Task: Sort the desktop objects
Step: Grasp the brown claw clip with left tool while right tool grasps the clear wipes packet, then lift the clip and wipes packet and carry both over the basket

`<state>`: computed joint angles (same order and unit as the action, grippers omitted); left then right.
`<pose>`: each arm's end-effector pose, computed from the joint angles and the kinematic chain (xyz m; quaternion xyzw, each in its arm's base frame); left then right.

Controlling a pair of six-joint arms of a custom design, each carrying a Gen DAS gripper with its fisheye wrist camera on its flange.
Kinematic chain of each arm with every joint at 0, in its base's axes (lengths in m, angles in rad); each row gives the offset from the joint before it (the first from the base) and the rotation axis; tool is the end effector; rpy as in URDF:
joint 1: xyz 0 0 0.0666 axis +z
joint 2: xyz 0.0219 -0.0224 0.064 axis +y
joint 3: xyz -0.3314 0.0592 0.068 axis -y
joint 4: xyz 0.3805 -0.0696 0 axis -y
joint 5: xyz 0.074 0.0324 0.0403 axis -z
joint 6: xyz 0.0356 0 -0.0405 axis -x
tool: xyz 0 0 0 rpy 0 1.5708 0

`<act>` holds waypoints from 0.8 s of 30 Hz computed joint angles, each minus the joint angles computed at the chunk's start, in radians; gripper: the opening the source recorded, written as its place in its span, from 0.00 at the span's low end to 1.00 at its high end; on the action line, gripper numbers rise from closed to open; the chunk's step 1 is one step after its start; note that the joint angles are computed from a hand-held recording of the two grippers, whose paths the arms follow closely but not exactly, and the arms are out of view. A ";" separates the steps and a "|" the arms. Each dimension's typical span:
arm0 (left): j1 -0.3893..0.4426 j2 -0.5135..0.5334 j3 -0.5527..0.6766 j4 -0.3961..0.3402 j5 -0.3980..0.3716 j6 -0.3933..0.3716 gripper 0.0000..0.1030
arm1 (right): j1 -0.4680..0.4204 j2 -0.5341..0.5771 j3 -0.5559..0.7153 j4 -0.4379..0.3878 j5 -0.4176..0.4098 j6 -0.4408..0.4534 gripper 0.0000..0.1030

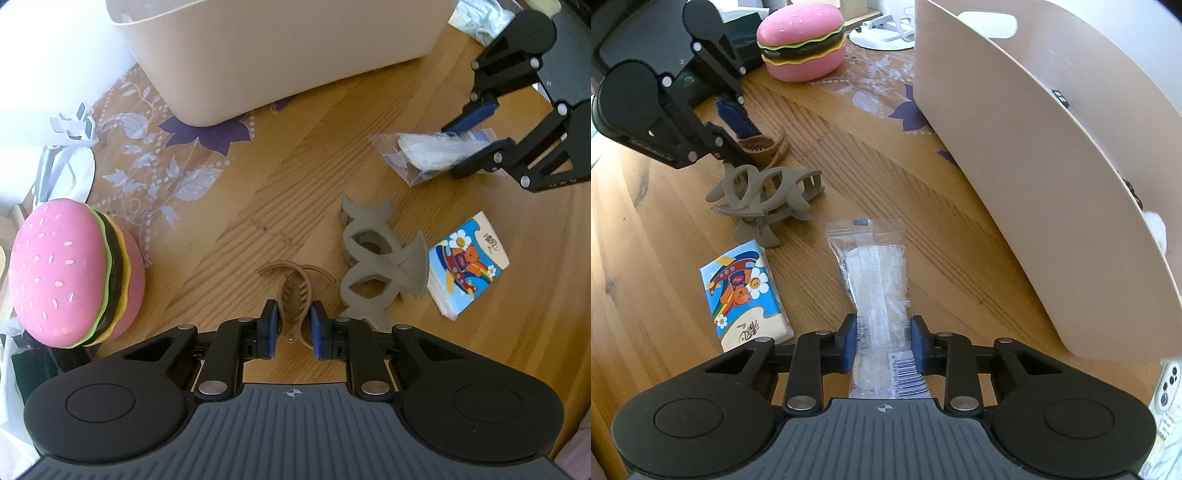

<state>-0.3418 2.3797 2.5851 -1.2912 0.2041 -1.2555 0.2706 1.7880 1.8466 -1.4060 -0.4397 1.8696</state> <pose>0.6868 -0.2524 0.2914 0.7089 0.6562 0.0166 0.2580 0.5385 0.1647 0.3582 -0.8625 0.4442 0.0731 0.2312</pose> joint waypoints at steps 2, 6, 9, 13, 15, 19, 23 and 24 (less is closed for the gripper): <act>0.001 -0.010 -0.009 0.000 0.010 0.013 0.18 | -0.006 0.004 0.006 -0.003 0.001 -0.006 0.26; 0.002 -0.078 -0.118 0.060 0.023 0.027 0.18 | -0.020 0.015 0.024 -0.013 -0.006 -0.017 0.25; 0.003 -0.096 -0.147 0.076 0.022 0.024 0.17 | -0.031 0.021 0.038 -0.026 -0.016 -0.019 0.25; 0.006 -0.115 -0.175 0.092 0.020 0.023 0.17 | -0.043 0.021 0.049 -0.041 -0.033 -0.012 0.25; 0.009 -0.131 -0.197 0.104 0.023 0.021 0.17 | -0.046 0.020 0.052 -0.045 -0.042 -0.013 0.25; 0.014 -0.156 -0.228 0.118 0.032 0.022 0.18 | -0.056 0.025 0.070 -0.061 -0.062 -0.019 0.25; 0.020 -0.168 -0.236 0.124 0.044 0.022 0.17 | -0.067 0.036 0.096 -0.090 -0.081 -0.021 0.25; 0.021 -0.175 -0.243 0.128 0.047 0.021 0.17 | -0.071 0.039 0.104 -0.097 -0.085 -0.023 0.25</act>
